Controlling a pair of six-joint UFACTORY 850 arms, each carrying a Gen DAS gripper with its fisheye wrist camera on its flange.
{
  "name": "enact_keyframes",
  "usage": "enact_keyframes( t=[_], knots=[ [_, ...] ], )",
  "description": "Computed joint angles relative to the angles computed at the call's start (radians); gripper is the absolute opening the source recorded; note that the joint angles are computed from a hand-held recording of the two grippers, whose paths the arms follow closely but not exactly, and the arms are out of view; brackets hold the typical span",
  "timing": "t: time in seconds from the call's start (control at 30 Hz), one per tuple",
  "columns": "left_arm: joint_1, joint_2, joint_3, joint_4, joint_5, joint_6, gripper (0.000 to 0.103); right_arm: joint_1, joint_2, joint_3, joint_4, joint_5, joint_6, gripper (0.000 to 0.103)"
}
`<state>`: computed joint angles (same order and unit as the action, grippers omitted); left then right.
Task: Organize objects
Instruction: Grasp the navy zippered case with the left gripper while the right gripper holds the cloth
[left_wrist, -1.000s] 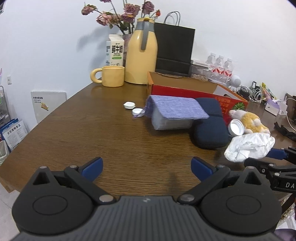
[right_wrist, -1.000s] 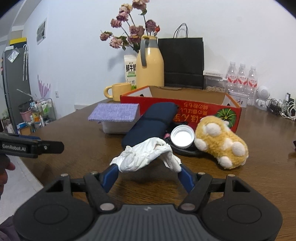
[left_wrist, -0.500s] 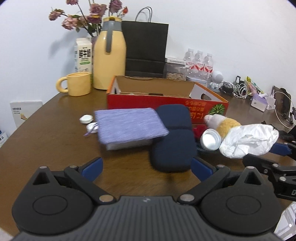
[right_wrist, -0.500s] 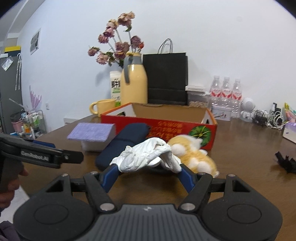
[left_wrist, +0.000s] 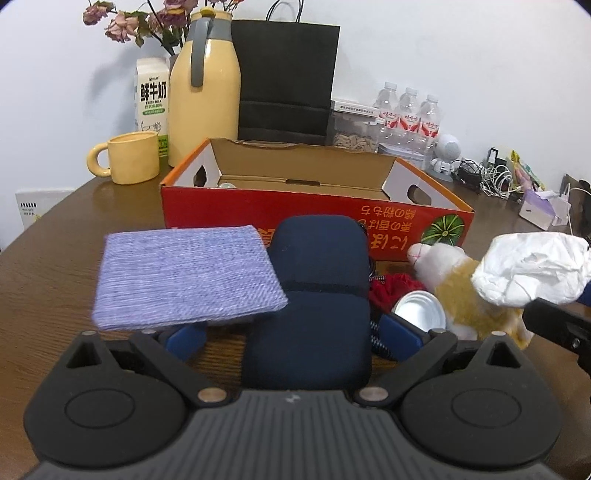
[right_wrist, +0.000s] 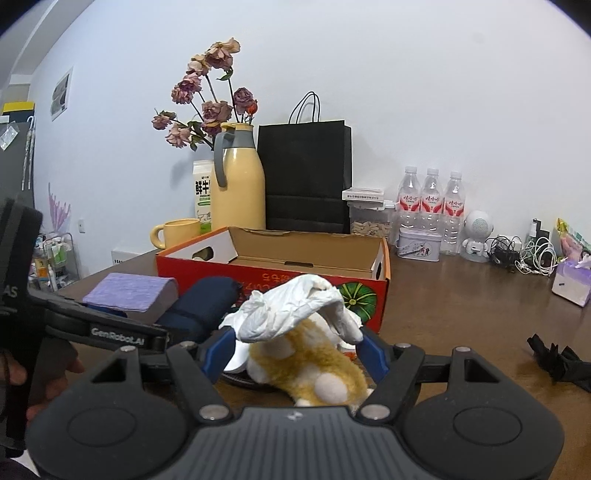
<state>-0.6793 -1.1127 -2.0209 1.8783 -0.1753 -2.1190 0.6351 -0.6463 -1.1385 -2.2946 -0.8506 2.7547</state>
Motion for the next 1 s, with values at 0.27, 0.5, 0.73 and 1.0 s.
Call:
enact_keyframes(
  t=[0.27, 0.5, 0.73, 1.0],
  knots=[
    [-0.001, -0.064, -0.117, -0.476, 0.004, 0.460, 0.088, -0.029, -0.005, 0.006, -0.062, 0.011, 0.050, 0.071],
    [0.001, -0.095, -0.171, -0.710, 0.018, 0.691, 0.072, -0.044, -0.017, -0.008, -0.098, 0.036, 0.069, 0.072],
    [-0.004, -0.080, -0.142, -0.489, 0.017, 0.469, 0.067, -0.047, -0.019, -0.006, -0.109, 0.035, 0.087, 0.072],
    [-0.007, -0.041, -0.074, -0.155, 0.016, 0.147, 0.065, -0.037, -0.013, 0.004, -0.089, 0.021, 0.087, 0.072]
  ],
)
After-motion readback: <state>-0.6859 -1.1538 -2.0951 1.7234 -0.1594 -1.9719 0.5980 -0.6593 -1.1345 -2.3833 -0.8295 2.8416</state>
